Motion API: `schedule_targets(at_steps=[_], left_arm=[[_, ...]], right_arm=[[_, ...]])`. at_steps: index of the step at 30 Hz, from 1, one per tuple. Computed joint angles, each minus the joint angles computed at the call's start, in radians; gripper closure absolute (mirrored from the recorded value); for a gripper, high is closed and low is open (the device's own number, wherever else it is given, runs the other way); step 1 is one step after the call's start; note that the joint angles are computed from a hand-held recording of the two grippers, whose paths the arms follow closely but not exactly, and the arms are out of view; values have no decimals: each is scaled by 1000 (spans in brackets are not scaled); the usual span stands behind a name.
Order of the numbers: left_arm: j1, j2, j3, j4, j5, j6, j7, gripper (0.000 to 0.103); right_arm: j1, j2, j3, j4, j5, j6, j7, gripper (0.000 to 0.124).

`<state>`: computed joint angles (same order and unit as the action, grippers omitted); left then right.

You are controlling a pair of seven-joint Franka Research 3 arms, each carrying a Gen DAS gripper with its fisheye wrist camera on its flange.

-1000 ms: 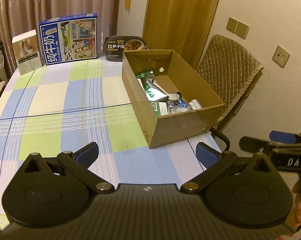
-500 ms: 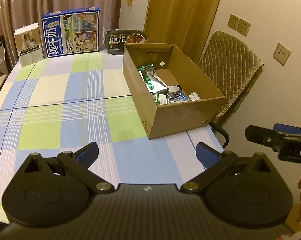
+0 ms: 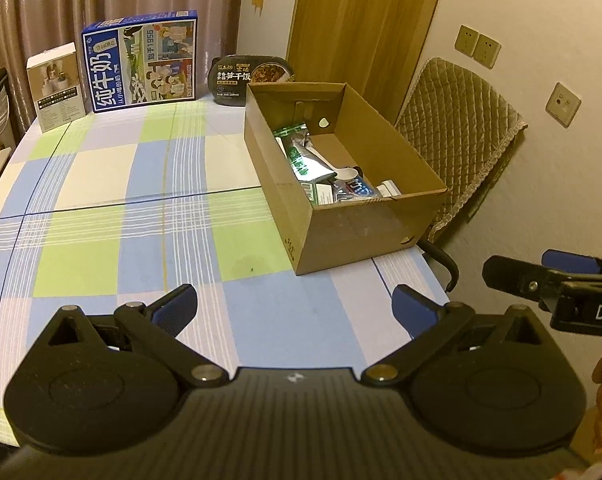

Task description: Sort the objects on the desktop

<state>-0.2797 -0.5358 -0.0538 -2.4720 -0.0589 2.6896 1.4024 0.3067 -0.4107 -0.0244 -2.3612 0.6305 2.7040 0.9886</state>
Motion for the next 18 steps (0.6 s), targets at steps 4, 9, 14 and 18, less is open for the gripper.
schedule_targets(at_steps=[4,9,14,18], left_arm=[[0,3,0,1,-1,2,1,1],[-2,5,1,1,-2,3,7,1],[0,5,0,1,-1,3,8,1],[2,7,-1,1,0,2,10,1]], right_arm=[[0,-1,0,-1,-1,1,2,23],[1,-2,-1,-5,-1,1,1,23],[-1,0,0,-6,-4,1,2,23],[0,2,-1,-4,-3,0,0,23]])
